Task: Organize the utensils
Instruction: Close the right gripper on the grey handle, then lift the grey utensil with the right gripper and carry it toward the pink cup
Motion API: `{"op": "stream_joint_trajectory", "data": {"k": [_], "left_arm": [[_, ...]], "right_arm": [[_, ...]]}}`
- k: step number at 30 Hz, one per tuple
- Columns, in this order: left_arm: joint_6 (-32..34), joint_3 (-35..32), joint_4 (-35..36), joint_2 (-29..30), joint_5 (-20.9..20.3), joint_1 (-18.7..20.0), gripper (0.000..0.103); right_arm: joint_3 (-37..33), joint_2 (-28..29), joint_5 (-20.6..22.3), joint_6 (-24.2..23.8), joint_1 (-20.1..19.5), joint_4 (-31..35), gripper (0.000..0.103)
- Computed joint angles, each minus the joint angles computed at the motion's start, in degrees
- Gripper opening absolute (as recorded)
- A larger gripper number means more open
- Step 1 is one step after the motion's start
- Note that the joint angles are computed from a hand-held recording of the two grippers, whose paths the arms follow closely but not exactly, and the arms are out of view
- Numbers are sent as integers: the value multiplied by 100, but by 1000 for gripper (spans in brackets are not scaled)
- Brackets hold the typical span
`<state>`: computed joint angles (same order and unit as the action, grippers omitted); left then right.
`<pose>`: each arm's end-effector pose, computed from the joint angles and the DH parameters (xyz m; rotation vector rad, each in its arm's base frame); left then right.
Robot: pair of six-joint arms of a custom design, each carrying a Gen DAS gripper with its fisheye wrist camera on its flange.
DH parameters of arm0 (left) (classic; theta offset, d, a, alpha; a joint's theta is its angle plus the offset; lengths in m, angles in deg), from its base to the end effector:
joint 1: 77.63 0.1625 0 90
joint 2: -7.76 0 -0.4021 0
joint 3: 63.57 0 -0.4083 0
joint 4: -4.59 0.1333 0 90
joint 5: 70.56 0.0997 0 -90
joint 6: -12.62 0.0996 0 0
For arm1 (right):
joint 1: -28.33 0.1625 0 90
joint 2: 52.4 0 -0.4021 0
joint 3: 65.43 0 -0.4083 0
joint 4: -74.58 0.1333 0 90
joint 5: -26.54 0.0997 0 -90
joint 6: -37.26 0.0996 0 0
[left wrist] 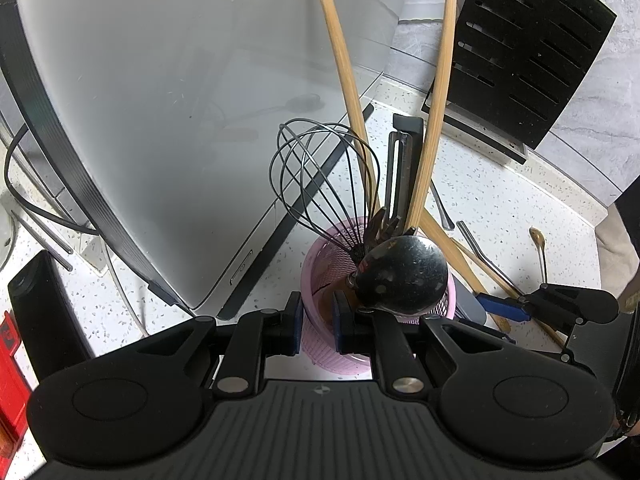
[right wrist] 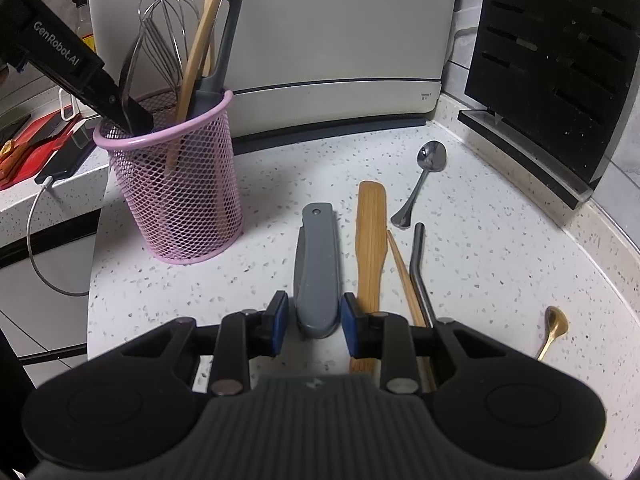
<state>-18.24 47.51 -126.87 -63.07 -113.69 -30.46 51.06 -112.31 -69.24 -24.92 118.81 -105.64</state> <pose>-0.2193 -0.5396 0.2125 0.2414 2.4084 -0.6496 0.1280 -0.5633 0.1424 1.3623 -2.3168 0.6279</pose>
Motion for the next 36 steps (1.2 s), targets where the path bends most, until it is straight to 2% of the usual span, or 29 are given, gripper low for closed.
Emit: {"op": "stream_joint_trajectory", "data": {"k": [6,9,15,25,28,31,36], "left_arm": [[1,0,-13,-8,-39,14,15],[17,-22,-14,14,-59,37,15],[117,-39,-73,45,-117,55,16],[122,48,-184,-70,-199,67,16],[57,15,-107,-52,-168,51,15],[44,8,-75,-32,-109,28,15],[94,40,-149,-68,-167,47,15]], "right_arm": [[18,13,157,-118,-55,-59,28],[-86,3,-13,-167,24,178,27],[-340,67,-517,86,256,599,26],[-410,56,-534,72,262,775,23],[-496,40,-748,159,303,925,22],[-462,8,-874,-33,338,823,22],[-416,-284,-769,66,394,1059,22]]}}
